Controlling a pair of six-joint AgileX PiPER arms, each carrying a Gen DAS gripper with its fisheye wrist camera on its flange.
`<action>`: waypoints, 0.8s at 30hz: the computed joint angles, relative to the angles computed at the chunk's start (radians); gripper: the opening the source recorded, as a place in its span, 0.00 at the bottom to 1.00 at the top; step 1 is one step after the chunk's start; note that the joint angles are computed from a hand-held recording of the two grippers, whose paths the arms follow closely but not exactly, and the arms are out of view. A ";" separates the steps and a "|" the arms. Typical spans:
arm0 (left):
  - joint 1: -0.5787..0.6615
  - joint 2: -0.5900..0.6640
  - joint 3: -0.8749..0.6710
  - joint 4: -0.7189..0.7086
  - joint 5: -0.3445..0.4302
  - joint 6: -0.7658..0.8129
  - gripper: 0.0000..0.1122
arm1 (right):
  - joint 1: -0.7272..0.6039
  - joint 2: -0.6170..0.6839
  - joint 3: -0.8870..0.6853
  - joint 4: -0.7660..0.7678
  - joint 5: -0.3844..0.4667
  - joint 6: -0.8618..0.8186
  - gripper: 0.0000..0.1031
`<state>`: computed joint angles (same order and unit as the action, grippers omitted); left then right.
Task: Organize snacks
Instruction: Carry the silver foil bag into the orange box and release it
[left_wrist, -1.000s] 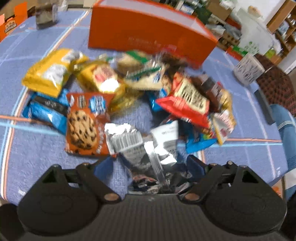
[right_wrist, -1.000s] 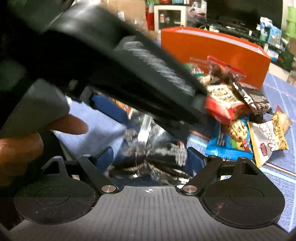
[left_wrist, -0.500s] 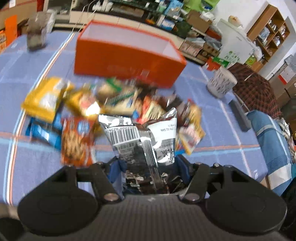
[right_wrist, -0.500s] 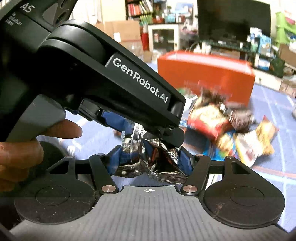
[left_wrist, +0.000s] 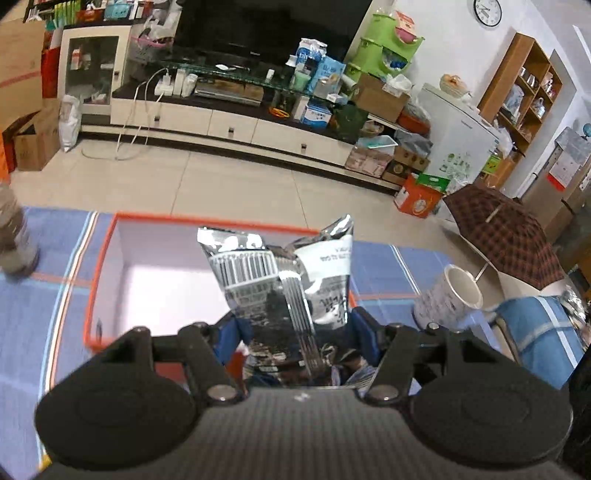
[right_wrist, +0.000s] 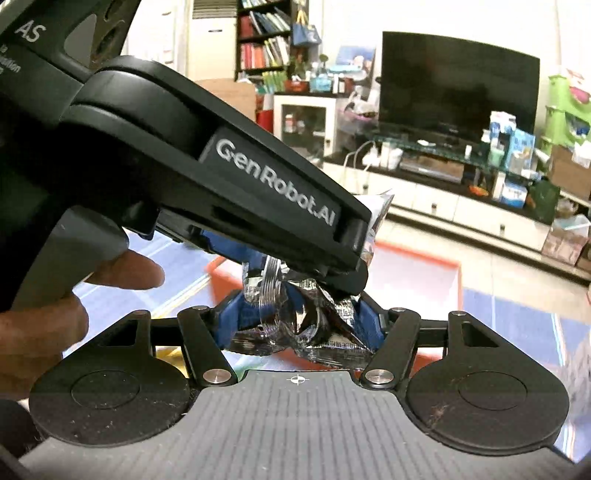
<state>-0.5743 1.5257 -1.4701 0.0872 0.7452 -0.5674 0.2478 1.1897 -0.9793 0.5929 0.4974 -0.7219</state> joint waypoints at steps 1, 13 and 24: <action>0.023 0.039 -0.034 -0.028 0.001 0.030 0.54 | -0.026 0.053 -0.036 0.055 0.009 -0.059 0.53; 0.062 0.197 -0.108 0.108 -0.048 -0.011 0.80 | -0.147 0.288 -0.087 0.238 -0.048 -0.280 0.89; 0.027 -0.311 0.474 0.316 -0.038 -0.229 0.82 | -0.200 -0.126 0.311 0.403 0.053 -0.337 0.94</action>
<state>-0.5473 1.2150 -0.9963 0.4036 0.7076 -0.7965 0.0476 1.0642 -0.6687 0.9962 0.5505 -1.0590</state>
